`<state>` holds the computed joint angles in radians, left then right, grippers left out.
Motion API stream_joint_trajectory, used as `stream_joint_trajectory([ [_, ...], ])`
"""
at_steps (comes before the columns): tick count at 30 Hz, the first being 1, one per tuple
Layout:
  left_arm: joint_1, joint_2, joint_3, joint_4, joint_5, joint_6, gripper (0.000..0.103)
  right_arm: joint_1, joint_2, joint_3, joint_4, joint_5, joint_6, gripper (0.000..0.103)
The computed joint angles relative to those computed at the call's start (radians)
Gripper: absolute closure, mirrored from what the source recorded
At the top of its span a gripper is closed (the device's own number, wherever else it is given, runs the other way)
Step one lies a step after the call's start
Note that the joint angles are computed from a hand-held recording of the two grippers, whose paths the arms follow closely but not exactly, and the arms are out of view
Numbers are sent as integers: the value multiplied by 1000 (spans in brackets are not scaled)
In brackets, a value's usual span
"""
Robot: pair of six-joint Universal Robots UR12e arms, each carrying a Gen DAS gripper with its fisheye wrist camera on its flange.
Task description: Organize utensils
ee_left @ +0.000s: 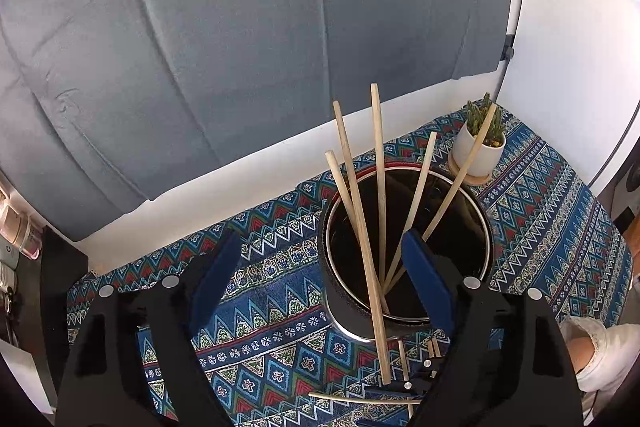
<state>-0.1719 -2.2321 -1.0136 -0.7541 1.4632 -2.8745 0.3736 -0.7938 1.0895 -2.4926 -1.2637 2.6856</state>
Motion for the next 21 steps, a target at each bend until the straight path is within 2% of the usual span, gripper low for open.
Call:
stream_joint_trajectory([
  [1, -1, -3, 4, -5, 6, 3, 25, -2, 1, -3, 9, 7, 4, 71],
  [2, -2, -6, 10, -16, 5, 7, 27, -4, 2, -7, 21, 16, 8, 78],
  [3, -2, -9, 17, -31, 1, 15, 32, -6, 4, -11, 30, 25, 10, 87],
  [6, -1, -20, 43, -93, -3, 22, 49, -5, 5, -16, 43, 32, 4, 98],
  [11, 7, -19, 50, -117, -27, 11, 71, -3, -14, 27, -11, 15, -10, 98],
  [13, 9, -16, 50, -121, -35, 1, 88, -2, -20, 38, -28, 20, -6, 99],
  [21, 6, 2, 32, -107, -28, 3, 93, -22, -55, 81, -92, 100, 36, 98],
])
